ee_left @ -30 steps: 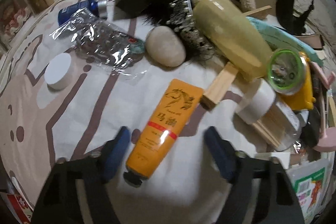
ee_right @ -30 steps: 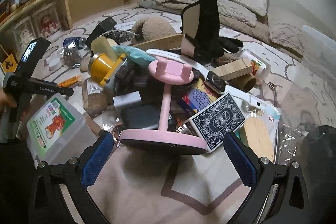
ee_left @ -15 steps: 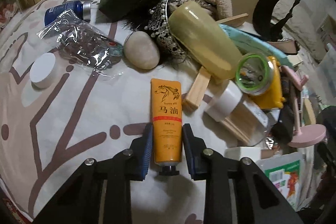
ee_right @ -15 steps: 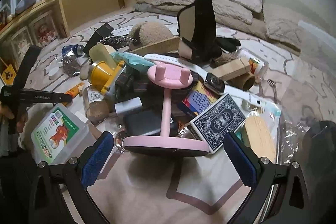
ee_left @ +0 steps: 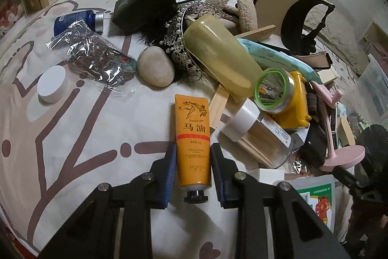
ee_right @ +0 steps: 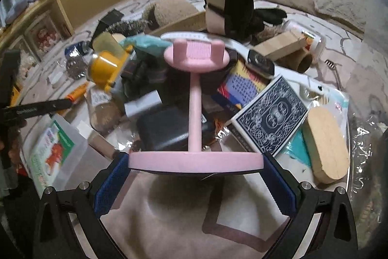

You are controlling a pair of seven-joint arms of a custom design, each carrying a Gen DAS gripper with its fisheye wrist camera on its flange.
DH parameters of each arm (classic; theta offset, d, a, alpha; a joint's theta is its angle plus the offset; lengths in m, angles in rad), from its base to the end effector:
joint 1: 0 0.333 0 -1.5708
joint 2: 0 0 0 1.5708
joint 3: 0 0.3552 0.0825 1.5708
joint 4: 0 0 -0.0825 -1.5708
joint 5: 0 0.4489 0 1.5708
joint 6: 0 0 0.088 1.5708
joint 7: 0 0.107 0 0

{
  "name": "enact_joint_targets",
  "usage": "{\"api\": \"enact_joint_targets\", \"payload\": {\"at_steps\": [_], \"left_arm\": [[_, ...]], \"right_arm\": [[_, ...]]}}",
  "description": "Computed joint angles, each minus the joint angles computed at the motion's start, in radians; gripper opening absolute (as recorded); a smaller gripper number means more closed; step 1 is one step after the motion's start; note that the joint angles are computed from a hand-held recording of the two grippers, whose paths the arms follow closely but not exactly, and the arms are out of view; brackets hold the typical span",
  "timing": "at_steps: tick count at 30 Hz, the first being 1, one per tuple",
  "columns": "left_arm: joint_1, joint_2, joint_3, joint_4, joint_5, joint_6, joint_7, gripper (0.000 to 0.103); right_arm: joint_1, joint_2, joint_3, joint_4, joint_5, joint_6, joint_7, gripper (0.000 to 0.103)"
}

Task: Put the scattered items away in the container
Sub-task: 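Close right gripper on the pink bunny stand base and lift it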

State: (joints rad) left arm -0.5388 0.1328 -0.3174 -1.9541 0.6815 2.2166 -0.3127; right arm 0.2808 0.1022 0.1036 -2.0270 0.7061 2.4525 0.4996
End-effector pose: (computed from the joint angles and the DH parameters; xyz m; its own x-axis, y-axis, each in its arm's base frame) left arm 0.4552 -0.4840 0.4394 0.5548 -0.8096 0.1916 -0.6655 -0.5701 -0.4818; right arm 0.6125 0.2463 0.4369 0.8401 -0.5265 -0.1303 -0.4992 -0.6568 -0.5651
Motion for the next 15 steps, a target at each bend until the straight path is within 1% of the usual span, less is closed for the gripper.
{"api": "enact_joint_targets", "payload": {"at_steps": [3, 6, 8, 10, 12, 15], "left_arm": [[0.0, -0.005, 0.001, -0.007, 0.004, 0.006, -0.01, 0.028], [0.002, -0.014, 0.0, -0.018, 0.007, 0.011, -0.027, 0.028], [0.002, -0.019, -0.001, -0.023, 0.012, 0.011, -0.039, 0.028], [0.003, -0.022, -0.002, -0.027, 0.014, 0.012, -0.047, 0.028], [0.005, -0.023, -0.003, -0.028, 0.014, 0.013, -0.046, 0.028], [0.007, -0.025, -0.004, -0.031, 0.015, 0.017, -0.049, 0.028]], "right_arm": [[0.004, 0.008, 0.0, -0.001, -0.023, 0.017, 0.019, 0.103], [0.001, 0.013, 0.001, 0.007, -0.02, 0.014, 0.029, 0.103], [-0.004, 0.015, 0.003, 0.016, 0.006, 0.006, 0.024, 0.103], [-0.008, 0.025, 0.002, 0.034, 0.022, -0.023, 0.041, 0.103], [-0.004, 0.039, 0.0, 0.05, -0.009, -0.047, 0.092, 0.103], [0.007, 0.054, -0.007, 0.066, -0.102, -0.074, 0.198, 0.103]]}}
